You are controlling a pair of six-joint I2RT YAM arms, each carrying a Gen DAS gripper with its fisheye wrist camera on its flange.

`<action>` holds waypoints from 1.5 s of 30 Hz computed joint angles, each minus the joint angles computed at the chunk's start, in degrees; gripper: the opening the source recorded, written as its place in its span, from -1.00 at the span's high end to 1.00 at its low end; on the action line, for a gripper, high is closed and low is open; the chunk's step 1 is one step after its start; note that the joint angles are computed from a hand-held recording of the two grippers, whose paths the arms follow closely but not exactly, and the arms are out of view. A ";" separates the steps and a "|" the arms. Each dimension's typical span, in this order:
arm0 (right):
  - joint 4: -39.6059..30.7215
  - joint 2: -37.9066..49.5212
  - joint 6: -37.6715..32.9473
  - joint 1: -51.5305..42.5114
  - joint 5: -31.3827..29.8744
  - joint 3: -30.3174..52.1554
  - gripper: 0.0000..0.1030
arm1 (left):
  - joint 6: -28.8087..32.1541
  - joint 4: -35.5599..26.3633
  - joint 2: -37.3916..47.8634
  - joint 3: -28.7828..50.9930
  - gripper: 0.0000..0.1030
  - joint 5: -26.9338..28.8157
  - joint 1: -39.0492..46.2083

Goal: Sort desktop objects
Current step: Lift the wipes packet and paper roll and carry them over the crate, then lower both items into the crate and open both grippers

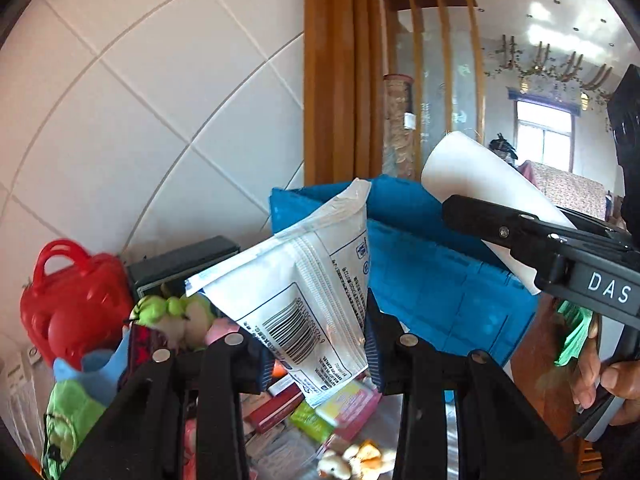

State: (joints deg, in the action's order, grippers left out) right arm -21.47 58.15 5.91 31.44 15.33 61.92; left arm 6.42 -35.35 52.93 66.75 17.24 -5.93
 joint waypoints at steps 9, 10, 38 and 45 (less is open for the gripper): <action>-0.76 0.63 -5.52 -32.25 -20.23 4.48 0.13 | -7.38 5.09 22.09 21.01 0.31 -19.94 -28.20; -0.53 1.76 -5.92 -35.49 -22.48 5.04 0.13 | -7.68 5.18 25.14 23.92 0.31 -21.36 -29.75; 4.03 13.83 -7.44 -61.81 -50.35 9.84 -0.57 | -13.47 -1.00 42.83 43.84 -0.72 -47.39 -41.29; 4.18 10.93 -8.51 -61.20 -52.20 7.55 -0.69 | -15.11 0.80 37.31 36.31 -0.72 -50.89 -41.73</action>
